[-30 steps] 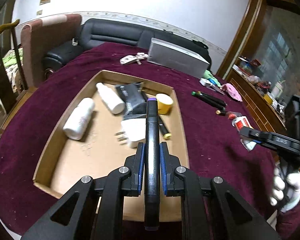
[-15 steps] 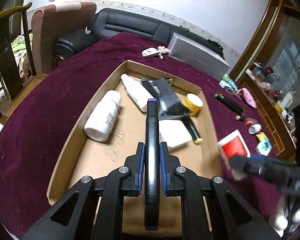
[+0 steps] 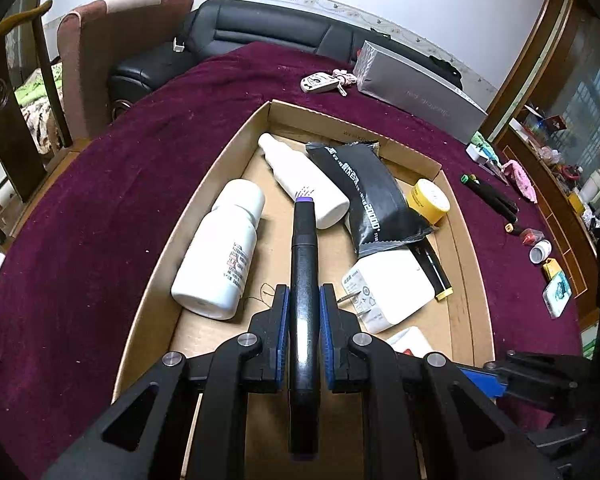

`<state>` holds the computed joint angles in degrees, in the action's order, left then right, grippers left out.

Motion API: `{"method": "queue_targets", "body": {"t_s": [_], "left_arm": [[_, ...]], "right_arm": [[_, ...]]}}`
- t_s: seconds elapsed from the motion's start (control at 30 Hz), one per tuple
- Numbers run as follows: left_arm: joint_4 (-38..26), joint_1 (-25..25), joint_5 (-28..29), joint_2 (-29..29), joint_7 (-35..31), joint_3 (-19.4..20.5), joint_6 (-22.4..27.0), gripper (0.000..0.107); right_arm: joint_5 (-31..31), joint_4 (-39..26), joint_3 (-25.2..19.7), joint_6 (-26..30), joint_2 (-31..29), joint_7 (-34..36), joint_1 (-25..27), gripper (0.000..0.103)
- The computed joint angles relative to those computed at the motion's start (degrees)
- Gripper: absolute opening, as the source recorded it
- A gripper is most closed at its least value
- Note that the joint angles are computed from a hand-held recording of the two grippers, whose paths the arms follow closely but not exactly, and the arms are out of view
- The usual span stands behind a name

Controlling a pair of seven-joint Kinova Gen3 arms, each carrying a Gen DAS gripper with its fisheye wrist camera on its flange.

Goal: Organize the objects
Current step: 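Carry the marker and pill bottle into the tray and open both tools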

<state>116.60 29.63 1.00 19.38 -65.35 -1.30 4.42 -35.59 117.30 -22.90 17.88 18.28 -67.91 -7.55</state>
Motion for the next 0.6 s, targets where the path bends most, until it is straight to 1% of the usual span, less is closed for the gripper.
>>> {"method": "queue_targets", "body": {"t_s": [0.07,0.13,0.2,0.27,0.3,0.37,0.43,0.5,0.53,0.57,0.6], "left_arm": [[0.69,-2.78,0.5,0.02,-0.59,2.8,-1.08,0.012],[0.92,-3.89,1.1,0.09,-0.91,3.83,-1.48,0.012],[1.51,-5.87,1.8,0.08,-1.36,5.61,-2.53,0.012],[1.45,-5.09,2.42,0.08,-1.34,4.67,-2.64,0.012],[1.68,-5.67,2.66,-0.05,-1.4,5.17,-3.08,0.012],[2.61,-8.78,3.2,-0.6,-1.76,8.26,-4.57,0.012],[3.71,-9.73,3.72,-1.56,-1.87,9.13,-6.05,0.012],[4.96,-10.13,4.21,-2.86,-1.82,9.5,-7.61,0.015],[5.25,-10.0,4.49,-3.3,-1.81,9.35,-7.99,0.016],[6.15,-9.89,4.8,-4.3,-1.76,9.13,-8.95,0.02],[6.58,-9.37,5.24,-4.89,-1.84,8.5,-9.43,0.029]], "right_arm": [[2.11,-0.06,2.38,-0.78,-0.26,-2.44,-2.79,0.033],[4.63,-0.23,4.06,-1.42,-0.37,-4.89,-4.92,0.033],[6.42,-0.2,4.64,-1.89,-0.53,-6.83,-6.03,0.033],[8.54,-0.13,5.55,-2.42,-0.68,-9.2,-7.55,0.033],[9.72,-0.02,6.09,-2.81,-0.77,-10.46,-8.41,0.033],[11.76,0.03,6.63,-3.31,-0.75,-12.51,-9.46,0.033],[13.22,-0.2,6.39,-3.3,-0.53,-13.74,-9.52,0.033],[14.56,-0.27,6.47,-3.3,-0.43,-15.02,-9.87,0.034],[15.59,-0.3,7.2,-3.44,-0.42,-16.17,-10.82,0.033],[16.87,-0.29,8.23,-3.53,-0.5,-17.56,-12.05,0.034],[18.02,-0.31,9.12,-3.7,-0.49,-19.0,-13.15,0.034]]}}
